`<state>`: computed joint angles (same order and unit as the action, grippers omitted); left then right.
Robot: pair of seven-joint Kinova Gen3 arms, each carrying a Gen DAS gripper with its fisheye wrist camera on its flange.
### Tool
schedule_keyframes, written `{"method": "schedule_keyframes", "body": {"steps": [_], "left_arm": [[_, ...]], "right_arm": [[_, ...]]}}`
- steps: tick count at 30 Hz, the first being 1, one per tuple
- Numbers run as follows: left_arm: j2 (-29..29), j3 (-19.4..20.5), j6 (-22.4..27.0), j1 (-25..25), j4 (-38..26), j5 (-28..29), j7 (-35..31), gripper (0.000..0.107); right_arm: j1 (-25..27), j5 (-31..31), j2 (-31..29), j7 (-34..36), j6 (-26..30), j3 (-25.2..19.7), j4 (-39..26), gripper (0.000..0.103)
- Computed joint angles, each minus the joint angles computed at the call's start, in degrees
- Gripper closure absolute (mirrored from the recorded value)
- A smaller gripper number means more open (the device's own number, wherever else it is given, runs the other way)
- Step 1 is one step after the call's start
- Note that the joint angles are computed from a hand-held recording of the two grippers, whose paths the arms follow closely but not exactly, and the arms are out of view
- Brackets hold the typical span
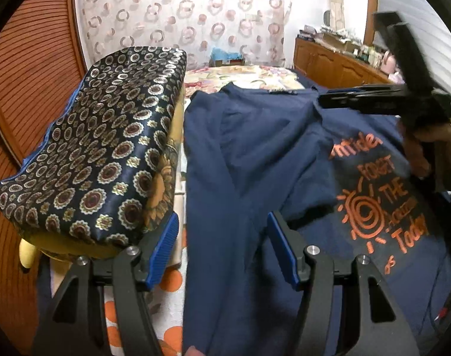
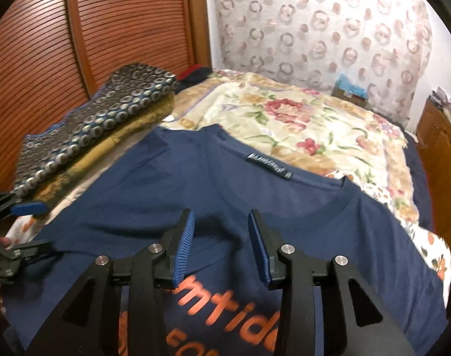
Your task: Fold small clothes
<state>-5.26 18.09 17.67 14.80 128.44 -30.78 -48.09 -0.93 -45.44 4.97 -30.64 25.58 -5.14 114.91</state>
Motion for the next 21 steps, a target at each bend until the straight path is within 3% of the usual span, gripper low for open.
{"method": "schedule_keyframes", "body": {"steps": [6, 10, 17, 21], "left_arm": [[1.06, 0.81, 0.43, 0.07, -0.20, -4.98, 4.99, 0.046], [0.93, 0.59, 0.63, 0.86, 0.12, -7.32, 7.79, 0.046], [-3.24, 0.48, 2.48, 0.54, 0.01, -2.43, 4.26, 0.046], [-5.61, 1.56, 2.64, -1.58, 0.31, -0.38, 2.59, 0.046]], "right_arm": [[-0.61, -4.49, -2.65, 6.13, 7.77, 0.77, 3.88, 0.066], [-2.98, -6.54, -3.70, 8.76, 8.92, 0.96, 6.47, 0.066], [-8.31, -5.72, -3.74, 9.26, 4.33, -0.38, 8.76, 0.067], [-10.90, -0.42, -2.73, 4.58, -1.08, -1.77, 9.10, 0.076]]}}
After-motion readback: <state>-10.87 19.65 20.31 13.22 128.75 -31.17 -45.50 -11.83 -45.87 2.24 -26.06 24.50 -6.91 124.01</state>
